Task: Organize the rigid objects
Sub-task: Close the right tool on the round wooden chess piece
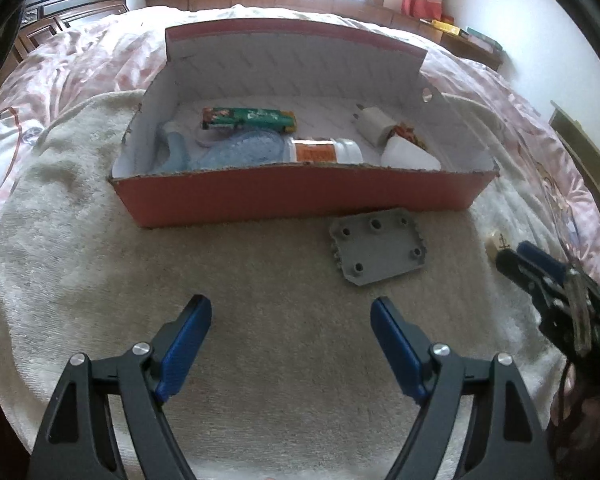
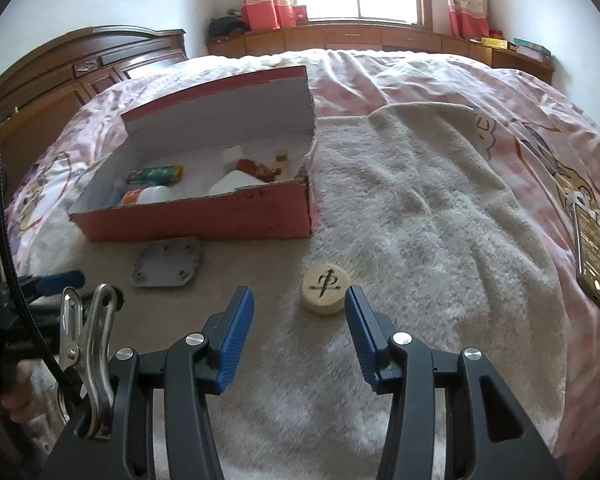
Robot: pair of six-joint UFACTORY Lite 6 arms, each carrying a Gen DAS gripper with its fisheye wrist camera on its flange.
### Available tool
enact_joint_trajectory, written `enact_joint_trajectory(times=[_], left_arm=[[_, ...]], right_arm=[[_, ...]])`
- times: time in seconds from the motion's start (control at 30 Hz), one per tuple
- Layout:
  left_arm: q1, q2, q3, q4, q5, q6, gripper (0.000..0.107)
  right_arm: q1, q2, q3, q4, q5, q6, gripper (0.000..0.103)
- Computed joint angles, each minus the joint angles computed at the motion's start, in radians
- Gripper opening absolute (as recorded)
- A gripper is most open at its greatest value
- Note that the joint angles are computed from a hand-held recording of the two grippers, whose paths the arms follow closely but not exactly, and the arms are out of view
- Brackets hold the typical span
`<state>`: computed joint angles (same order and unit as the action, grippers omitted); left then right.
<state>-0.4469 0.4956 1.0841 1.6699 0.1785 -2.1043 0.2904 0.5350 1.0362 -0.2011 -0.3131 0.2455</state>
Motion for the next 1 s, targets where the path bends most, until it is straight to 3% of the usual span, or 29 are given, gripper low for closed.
enact_joint_trajectory(times=[0.43, 0.53, 0.77, 0.9, 1.0], left_arm=[[-0.006, 0.034, 0.022, -0.007, 0.009, 0.005, 0.085], [-0.010, 0.037, 0.024, -0.005, 0.015, 0.000, 0.085], [-0.020, 0.050, 0.068, 0.032, -0.019, -0.044, 0.085], [-0.039, 0.111, 0.161, -0.113, -0.023, 0.085, 0.085], [-0.049, 0.167, 0.248, -0.326, -0.018, 0.280, 0.085]], right_arm=[[-0.003, 0.121, 0.151, -0.033, 0.086, 0.057, 0.048], [0.007, 0.120, 0.143, 0.132, 0.080, -0.093, 0.033], [0.018, 0.119, 0.128, 0.164, 0.055, -0.126, 0.033], [0.002, 0.122, 0.126, 0.063, 0.044, -0.025, 0.033], [-0.005, 0.122, 0.119, 0.012, 0.032, 0.027, 0.033]])
